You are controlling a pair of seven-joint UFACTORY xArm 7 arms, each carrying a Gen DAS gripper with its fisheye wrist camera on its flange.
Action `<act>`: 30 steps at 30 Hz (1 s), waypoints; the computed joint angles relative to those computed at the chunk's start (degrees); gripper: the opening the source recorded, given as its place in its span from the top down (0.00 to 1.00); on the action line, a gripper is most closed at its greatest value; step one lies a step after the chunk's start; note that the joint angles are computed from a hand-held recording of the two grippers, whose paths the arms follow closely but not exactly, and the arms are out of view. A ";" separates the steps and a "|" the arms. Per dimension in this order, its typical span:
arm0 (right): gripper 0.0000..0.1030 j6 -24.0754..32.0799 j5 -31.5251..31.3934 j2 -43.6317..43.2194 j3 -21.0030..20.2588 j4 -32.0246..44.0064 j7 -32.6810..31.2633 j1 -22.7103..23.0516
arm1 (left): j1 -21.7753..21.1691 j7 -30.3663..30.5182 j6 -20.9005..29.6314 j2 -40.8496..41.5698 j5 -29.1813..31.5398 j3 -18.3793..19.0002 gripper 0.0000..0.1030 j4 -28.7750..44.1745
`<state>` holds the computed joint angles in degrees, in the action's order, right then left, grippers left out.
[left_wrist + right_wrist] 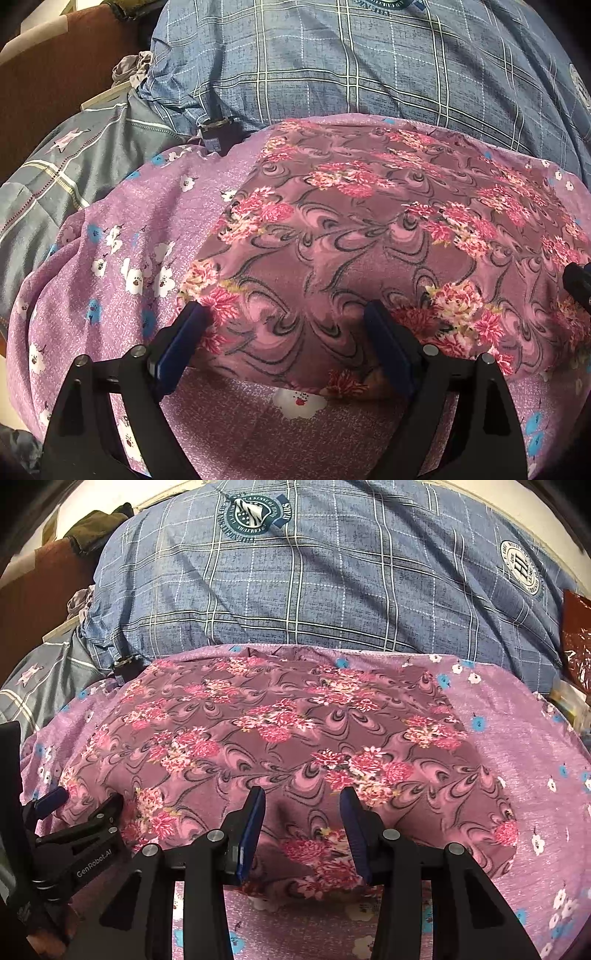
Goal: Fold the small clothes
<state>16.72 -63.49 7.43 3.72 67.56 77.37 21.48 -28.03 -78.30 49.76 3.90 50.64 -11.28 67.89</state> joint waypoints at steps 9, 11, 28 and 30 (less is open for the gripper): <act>0.58 0.00 0.81 -0.55 -0.04 -0.84 -0.37 -0.80 | -0.12 -0.34 0.26 0.02 0.44 -0.01 0.13 -0.03; 0.58 0.10 1.12 -0.59 0.00 -0.95 -0.63 -0.89 | -0.14 -0.39 0.34 0.07 0.50 -0.01 0.13 0.03; 0.57 1.22 9.44 1.35 -1.24 -1.10 -8.66 -0.73 | 1.60 -5.10 -6.64 -4.76 -0.83 0.24 0.10 -4.66; 0.57 0.27 8.58 0.62 -1.77 -1.78 -7.17 -0.81 | 2.51 -7.79 -8.00 -7.00 0.80 -0.63 0.10 -6.54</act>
